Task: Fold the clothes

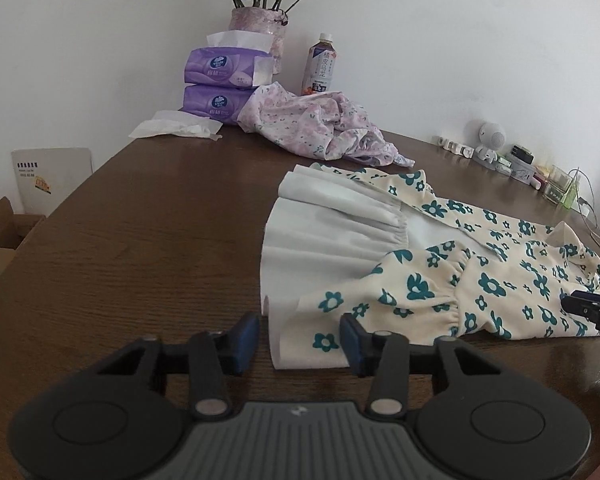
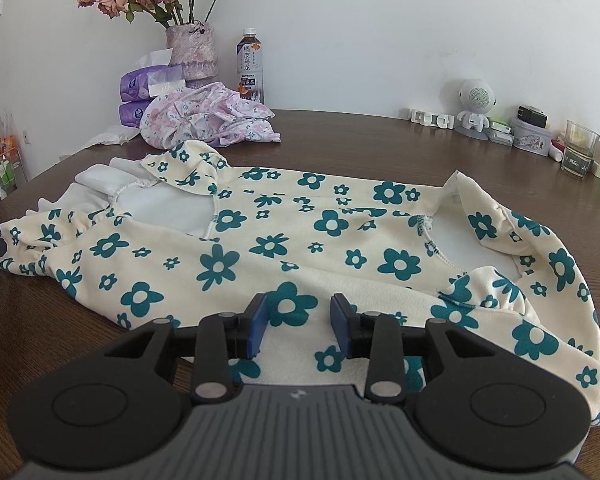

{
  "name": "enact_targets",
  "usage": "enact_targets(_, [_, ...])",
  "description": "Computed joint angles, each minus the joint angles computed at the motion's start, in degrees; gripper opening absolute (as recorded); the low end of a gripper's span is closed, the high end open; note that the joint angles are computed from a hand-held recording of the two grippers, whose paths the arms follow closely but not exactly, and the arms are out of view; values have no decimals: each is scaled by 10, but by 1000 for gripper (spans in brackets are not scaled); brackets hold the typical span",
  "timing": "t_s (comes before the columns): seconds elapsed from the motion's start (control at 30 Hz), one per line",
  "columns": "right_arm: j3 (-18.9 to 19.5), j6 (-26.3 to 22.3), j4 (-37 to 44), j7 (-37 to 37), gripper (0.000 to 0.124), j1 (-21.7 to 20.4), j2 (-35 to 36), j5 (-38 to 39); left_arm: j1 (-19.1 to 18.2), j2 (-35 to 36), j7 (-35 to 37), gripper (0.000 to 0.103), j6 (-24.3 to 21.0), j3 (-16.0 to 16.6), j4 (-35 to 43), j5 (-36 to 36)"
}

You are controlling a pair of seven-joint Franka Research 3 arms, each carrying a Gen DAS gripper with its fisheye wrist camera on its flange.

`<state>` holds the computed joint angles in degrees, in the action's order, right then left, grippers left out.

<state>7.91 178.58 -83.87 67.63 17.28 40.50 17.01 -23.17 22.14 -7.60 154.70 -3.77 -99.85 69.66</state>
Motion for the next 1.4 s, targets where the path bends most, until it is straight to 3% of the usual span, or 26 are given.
enact_targets(0.03, [-1,0,0,0,35,1,0,0,0,1,-13,18,6,3,0,6])
enact_targets(0.1, [-2,0,0,1,35,2,0,0,-2,1,-42,3,12,9,1,24])
enact_targets(0.17, [-2,0,1,1,35,2,0,0,-5,2,-70,2,11,14,4,46])
enact_targets(0.33, [-4,-1,1,2,35,4,1,-1,-1,19,-53,2,-2,12,35,63])
enact_targets(0.5, [-5,0,1,2,35,4,0,-2,2,45,-24,2,-12,16,67,42])
enact_targets(0.77, [-3,0,-1,1,35,3,-1,-2,6,59,12,2,16,28,75,-13])
enact_targets(0.87, [-3,1,-1,0,35,2,-1,-1,-5,49,-13,6,-1,37,66,-12])
enact_targets(0.9, [-2,1,-2,0,35,1,-1,-1,-11,41,-23,12,-16,38,60,-8])
enact_targets(1.0, [-1,1,-3,-1,35,0,-2,0,-22,8,-92,49,-30,42,31,48])
enact_targets(1.03, [0,1,-2,-2,35,0,-1,-1,-23,-3,-118,54,-34,41,21,73])
enact_targets(1.17, [-3,0,0,-1,36,3,0,-1,-3,-21,-138,67,-19,12,1,97])
enact_targets(1.4, [-11,1,0,4,36,9,0,-4,11,-9,-153,69,5,-5,-5,86])
